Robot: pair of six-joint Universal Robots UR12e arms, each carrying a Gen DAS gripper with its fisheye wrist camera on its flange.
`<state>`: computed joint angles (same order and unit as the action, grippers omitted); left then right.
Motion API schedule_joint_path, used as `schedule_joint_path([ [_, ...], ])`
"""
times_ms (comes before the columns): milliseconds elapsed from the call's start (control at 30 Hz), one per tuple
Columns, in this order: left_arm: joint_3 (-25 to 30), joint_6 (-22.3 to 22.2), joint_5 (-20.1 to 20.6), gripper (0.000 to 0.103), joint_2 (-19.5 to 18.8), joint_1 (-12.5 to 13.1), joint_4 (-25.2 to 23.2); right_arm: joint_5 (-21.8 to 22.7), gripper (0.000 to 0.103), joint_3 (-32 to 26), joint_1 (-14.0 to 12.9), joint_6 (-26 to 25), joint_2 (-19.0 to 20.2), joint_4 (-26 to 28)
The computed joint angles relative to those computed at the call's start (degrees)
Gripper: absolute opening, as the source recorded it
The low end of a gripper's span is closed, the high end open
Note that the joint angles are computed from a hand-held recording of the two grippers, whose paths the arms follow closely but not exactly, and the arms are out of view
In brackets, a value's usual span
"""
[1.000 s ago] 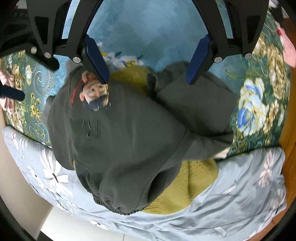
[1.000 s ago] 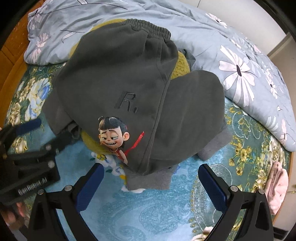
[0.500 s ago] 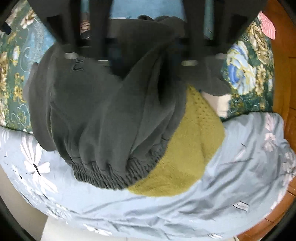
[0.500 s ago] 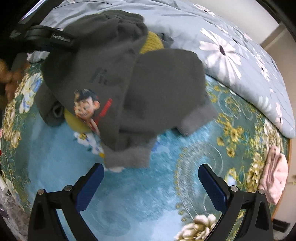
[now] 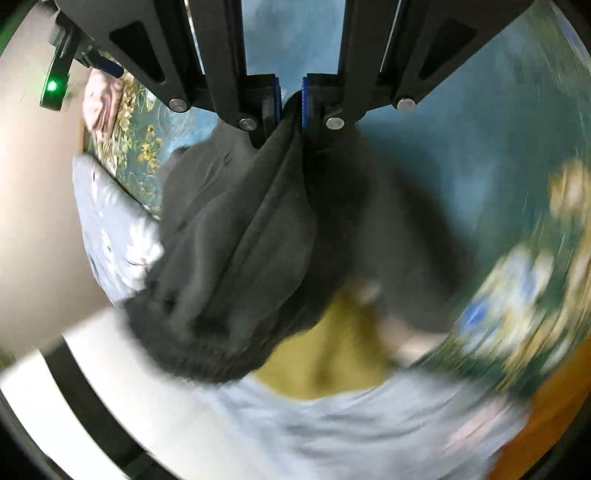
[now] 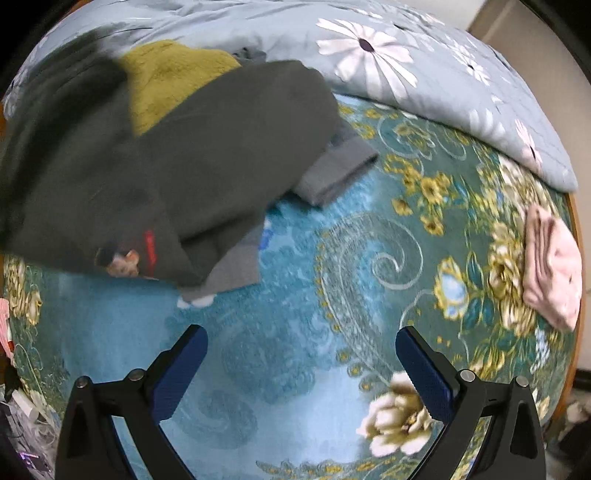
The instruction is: Fold clothes
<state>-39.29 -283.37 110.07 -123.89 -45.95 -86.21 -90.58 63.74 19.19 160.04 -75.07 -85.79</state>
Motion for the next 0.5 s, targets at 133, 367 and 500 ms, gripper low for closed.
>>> schedule_joint_path([
  [133, -5.05, -11.21, -6.94, 0.007, 2.07, -1.3, -1.03, -0.62, 0.103, 2.25, -0.39, -0.34, -1.67, 1.42],
  [367, -10.31, -26.91, -10.33, 0.009, 4.59, -2.26, 2.61, -1.41, 0.103, 5.99, 0.44, -3.99, -4.05, 2.42],
  [500, -8.81, -29.84, -10.86, 0.026, 4.92, -1.76, 4.36, -1.71, 0.103, 5.98, 1.09, -4.08, -3.66, 2.5],
])
